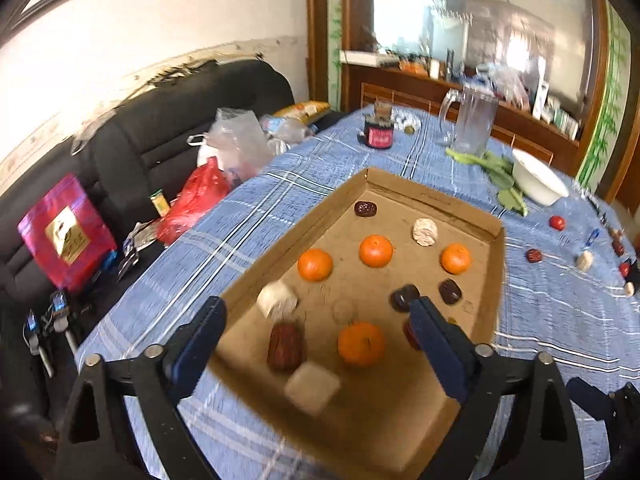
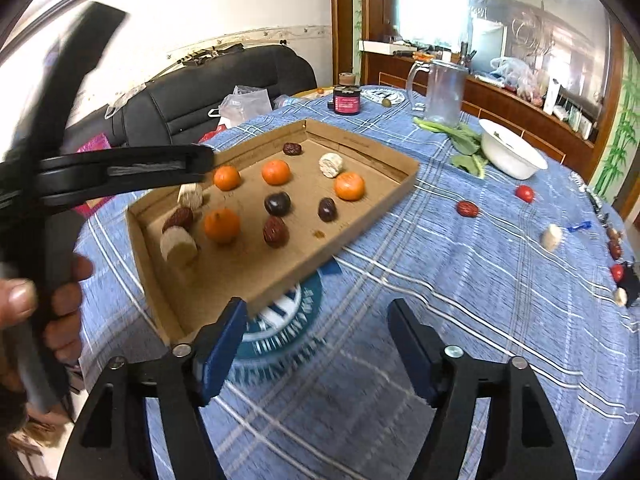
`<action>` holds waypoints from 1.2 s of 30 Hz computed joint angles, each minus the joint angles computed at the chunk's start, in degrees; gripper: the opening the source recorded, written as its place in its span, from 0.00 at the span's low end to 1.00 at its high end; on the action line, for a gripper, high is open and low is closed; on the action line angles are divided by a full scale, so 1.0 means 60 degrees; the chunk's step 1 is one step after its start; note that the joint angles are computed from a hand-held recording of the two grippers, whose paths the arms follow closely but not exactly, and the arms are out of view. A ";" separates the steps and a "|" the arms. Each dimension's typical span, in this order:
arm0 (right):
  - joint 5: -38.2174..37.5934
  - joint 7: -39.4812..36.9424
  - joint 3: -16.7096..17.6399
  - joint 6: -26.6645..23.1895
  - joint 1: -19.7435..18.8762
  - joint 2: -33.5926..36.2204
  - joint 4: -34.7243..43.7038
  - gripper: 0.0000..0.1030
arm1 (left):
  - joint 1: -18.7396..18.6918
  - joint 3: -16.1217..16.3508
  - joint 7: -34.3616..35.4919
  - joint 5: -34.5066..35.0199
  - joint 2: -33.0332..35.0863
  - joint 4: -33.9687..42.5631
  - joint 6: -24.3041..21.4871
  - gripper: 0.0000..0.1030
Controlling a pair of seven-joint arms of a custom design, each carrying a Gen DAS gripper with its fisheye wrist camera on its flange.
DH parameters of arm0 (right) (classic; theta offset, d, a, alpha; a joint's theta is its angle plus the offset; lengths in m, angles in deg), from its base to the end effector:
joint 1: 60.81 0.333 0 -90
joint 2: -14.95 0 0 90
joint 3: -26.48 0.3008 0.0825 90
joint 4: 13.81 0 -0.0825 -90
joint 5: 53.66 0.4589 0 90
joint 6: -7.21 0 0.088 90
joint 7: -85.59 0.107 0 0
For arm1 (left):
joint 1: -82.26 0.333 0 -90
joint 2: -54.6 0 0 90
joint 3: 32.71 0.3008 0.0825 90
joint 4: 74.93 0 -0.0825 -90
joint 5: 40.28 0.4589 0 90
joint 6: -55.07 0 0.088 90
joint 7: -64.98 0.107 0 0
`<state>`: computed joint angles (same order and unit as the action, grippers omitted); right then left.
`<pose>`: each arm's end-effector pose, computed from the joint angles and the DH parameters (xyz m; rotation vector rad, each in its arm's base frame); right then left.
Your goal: Organize fruits
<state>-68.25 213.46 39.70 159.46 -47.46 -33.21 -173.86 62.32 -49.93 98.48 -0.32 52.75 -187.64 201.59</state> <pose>0.3822 0.1891 0.4663 -1.7452 1.7915 -0.6777 0.5225 -0.4096 0.5102 -1.6365 1.8736 -0.7973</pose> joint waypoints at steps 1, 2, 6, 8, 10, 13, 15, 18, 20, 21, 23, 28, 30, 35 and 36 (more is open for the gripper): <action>-0.0014 0.0038 0.0048 -0.0065 0.0050 -0.0265 -0.0182 0.81 | -0.0015 -0.0019 -0.0242 0.0091 -0.0251 -0.0261 0.0043 0.93; -0.0030 0.0099 0.0095 -0.0082 0.0075 -0.0476 -0.0329 0.82 | -0.0007 -0.0060 -0.0436 0.0159 -0.0473 -0.0483 0.0046 0.93; -0.0108 0.0282 0.0230 -0.0190 0.0166 -0.1173 -0.0795 0.83 | 0.0097 -0.0384 -0.0831 0.0384 -0.1307 -0.1322 -0.0112 0.97; -0.0095 0.0295 0.0222 -0.0287 0.0284 -0.1392 -0.0927 0.84 | 0.0065 -0.0451 -0.0651 0.0012 -0.1685 -0.1727 -0.0121 0.99; -0.0111 0.0259 0.0239 -0.0377 0.0377 -0.1503 -0.0978 0.84 | 0.0080 -0.0422 -0.0585 -0.0471 -0.2110 -0.2273 0.0335 0.99; -0.0167 0.0233 0.0315 -0.0531 0.0492 -0.1746 -0.1048 0.84 | 0.0119 -0.0416 -0.0243 -0.1355 -0.2663 -0.2950 0.0704 0.99; -0.0231 0.0243 0.0378 -0.0630 0.0539 -0.1925 -0.1114 0.84 | 0.0164 -0.0389 -0.0069 -0.1903 -0.3007 -0.3356 0.0963 0.99; -0.0259 0.0252 0.0367 -0.0799 0.0581 -0.2065 -0.1144 0.85 | 0.0468 -0.0714 -0.0210 -0.2113 -0.3323 -0.3554 0.0568 0.99; -0.0269 0.0289 0.0360 -0.0831 0.0590 -0.2132 -0.1164 0.85 | 0.0714 -0.0996 -0.0561 -0.1843 -0.3522 -0.3662 0.0413 0.99; -0.0275 0.0286 0.0339 -0.0832 0.0592 -0.2164 -0.1176 0.85 | 0.0863 -0.1162 -0.0838 -0.1637 -0.3611 -0.3687 0.0319 0.99; -0.0291 0.0345 0.0374 -0.0841 0.0576 -0.2181 -0.1155 0.85 | 0.1019 -0.1370 -0.1248 -0.1384 -0.3683 -0.3621 -0.0089 0.99; -0.0422 0.0570 0.0586 -0.0742 0.0524 -0.2197 -0.1093 0.85 | 0.1224 -0.1706 -0.2259 -0.0383 -0.3803 -0.3633 -0.0567 0.99; -0.0555 0.0720 0.0761 -0.0760 0.0433 -0.2115 -0.1003 0.87 | 0.1175 -0.1658 -0.2409 -0.0170 -0.3838 -0.3733 -0.0390 0.99; -0.0916 0.1192 0.1082 -0.0611 0.0256 -0.2004 -0.0927 0.92 | 0.1053 -0.1471 -0.2294 -0.0074 -0.3796 -0.3843 -0.0110 0.99; -0.1015 0.1281 0.1144 -0.0599 0.0217 -0.2003 -0.0918 0.93 | 0.1052 -0.1461 -0.2295 -0.0069 -0.3803 -0.3855 -0.0082 0.99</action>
